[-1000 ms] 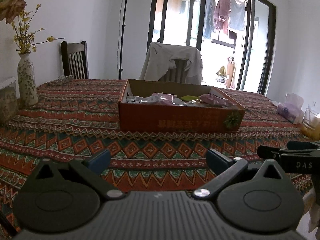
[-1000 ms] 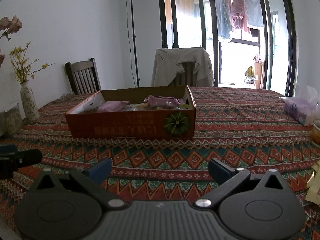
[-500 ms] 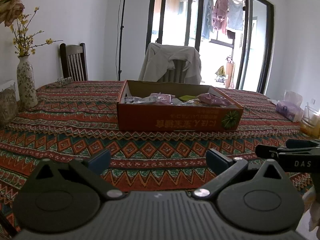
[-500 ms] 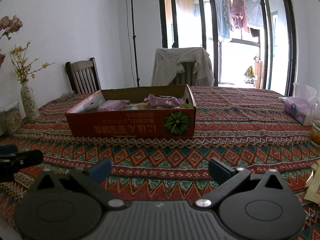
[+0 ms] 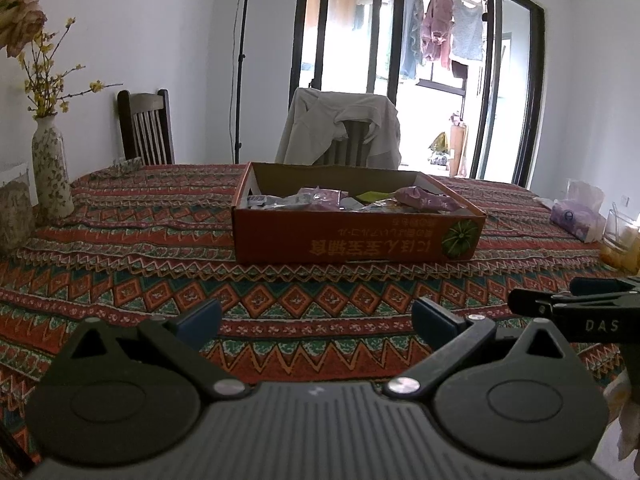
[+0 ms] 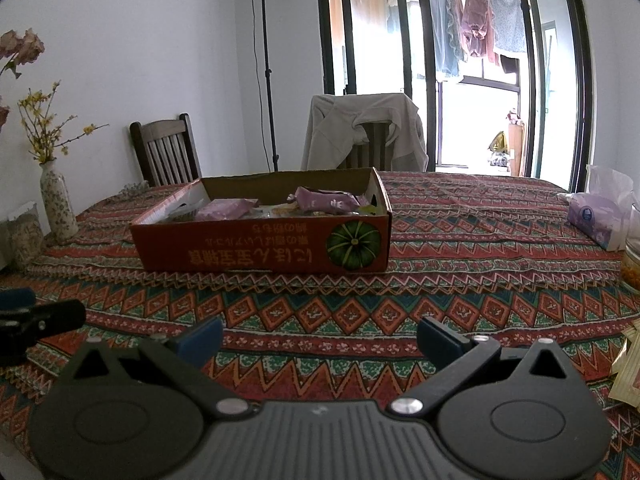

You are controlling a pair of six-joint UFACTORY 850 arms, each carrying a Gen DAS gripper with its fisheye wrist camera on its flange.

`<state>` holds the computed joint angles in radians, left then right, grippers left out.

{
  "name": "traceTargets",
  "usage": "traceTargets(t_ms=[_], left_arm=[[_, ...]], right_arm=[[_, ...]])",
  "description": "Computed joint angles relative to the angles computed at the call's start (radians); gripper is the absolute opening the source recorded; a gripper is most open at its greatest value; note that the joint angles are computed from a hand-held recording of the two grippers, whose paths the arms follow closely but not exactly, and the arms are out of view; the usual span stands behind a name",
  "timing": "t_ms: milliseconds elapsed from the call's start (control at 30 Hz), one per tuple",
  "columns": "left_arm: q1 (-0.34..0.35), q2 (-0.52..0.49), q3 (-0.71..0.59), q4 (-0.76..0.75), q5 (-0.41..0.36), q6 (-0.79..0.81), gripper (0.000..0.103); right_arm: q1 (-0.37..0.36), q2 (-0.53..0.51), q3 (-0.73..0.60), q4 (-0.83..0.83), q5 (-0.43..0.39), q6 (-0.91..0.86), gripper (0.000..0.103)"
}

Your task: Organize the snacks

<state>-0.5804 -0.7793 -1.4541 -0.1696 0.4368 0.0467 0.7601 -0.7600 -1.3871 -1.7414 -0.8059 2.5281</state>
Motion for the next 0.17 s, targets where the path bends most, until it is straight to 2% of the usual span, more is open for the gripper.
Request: traceTargets(t_ms=[167], left_arm=[[0.003,-0.002,0.001,0.013,0.006,-0.021,0.103]], right_arm=[[0.000,-0.003,0.004,-0.001,0.003,0.006,0.103]])
